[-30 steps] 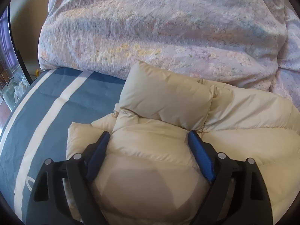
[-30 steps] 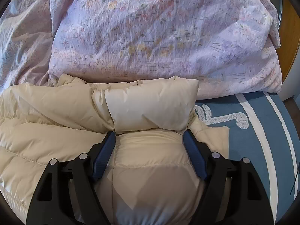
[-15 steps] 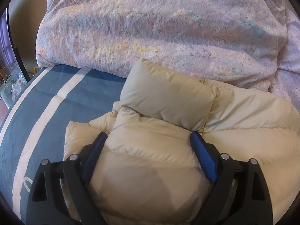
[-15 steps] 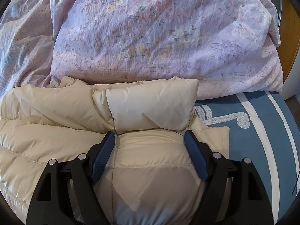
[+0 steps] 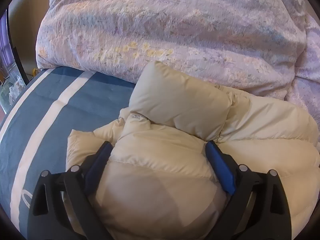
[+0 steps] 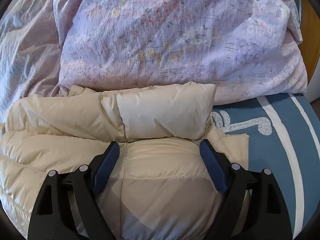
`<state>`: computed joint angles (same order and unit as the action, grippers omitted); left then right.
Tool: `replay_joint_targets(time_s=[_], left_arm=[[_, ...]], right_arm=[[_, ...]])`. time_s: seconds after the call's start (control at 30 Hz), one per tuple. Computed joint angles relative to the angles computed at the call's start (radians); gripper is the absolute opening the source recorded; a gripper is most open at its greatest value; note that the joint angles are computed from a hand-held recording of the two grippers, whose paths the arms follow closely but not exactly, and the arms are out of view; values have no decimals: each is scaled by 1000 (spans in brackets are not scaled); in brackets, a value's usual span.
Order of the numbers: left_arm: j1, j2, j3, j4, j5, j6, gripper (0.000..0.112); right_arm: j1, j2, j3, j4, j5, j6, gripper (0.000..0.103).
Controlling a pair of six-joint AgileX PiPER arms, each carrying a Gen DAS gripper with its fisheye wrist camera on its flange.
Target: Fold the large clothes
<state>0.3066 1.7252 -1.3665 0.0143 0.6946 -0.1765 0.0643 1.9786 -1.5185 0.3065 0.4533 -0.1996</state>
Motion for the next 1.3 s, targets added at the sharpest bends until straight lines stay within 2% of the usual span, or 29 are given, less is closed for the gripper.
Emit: replay_joint_targets(time_s=[0.1, 0.17, 0.27, 0.33, 0.4, 0.47, 0.53, 0.63, 0.7, 0.77, 0.8, 0.9, 0.93, 0.97, 1.0, 1.13, 1.23, 1.3], left_arm=[[17, -11, 8, -48, -8, 37, 96], [29, -21, 13, -76, -7, 60, 96], [39, -51, 10, -75, 43, 46, 96], [47, -114, 21, -76, 105, 56, 96], [56, -173, 30, -67, 145, 75, 96], [96, -238, 46, -80, 187, 125, 96], [166, -268, 43, -125, 256, 175, 96], [298, -267, 49, -258, 342, 259, 96], [366, -262, 74, -356, 375, 304, 96], [375, -275, 88, -376, 371, 312, 96], [366, -270, 77, -377, 387, 311, 96], [334, -277, 75, -376, 399, 297, 95], [322, -273, 73, -377, 398, 291, 92], [315, -270, 74, -383, 400, 288, 86], [306, -274, 84, -385, 394, 280, 86], [286, -288, 109, -406, 370, 281, 77], [280, -301, 129, -414, 355, 287, 70], [288, -312, 148, -445, 356, 314, 58]], right_arm=[[-15, 6, -2, 82, 5, -75, 89], [-17, 2, 2, 83, 6, -80, 91], [-17, -13, -19, 19, 84, -29, 91], [-31, -86, 27, 29, 125, -48, 91], [-65, -202, 142, 98, 104, -142, 99], [-117, -295, 235, 162, 106, -218, 101], [-204, -345, 294, 251, 171, -302, 101], [-310, -340, 319, 364, 271, -393, 101], [-372, -307, 315, 427, 346, -435, 101], [-406, -268, 303, 473, 413, -454, 100], [-382, -249, 298, 480, 402, -436, 97], [-404, -222, 292, 538, 467, -481, 87], [-406, -216, 293, 550, 479, -494, 85], [-407, -208, 293, 563, 494, -509, 79], [-408, -197, 291, 572, 511, -516, 75], [-417, -187, 319, 653, 519, -577, 74], [-436, -174, 326, 688, 554, -602, 58], [-454, -139, 316, 723, 618, -609, 38]])
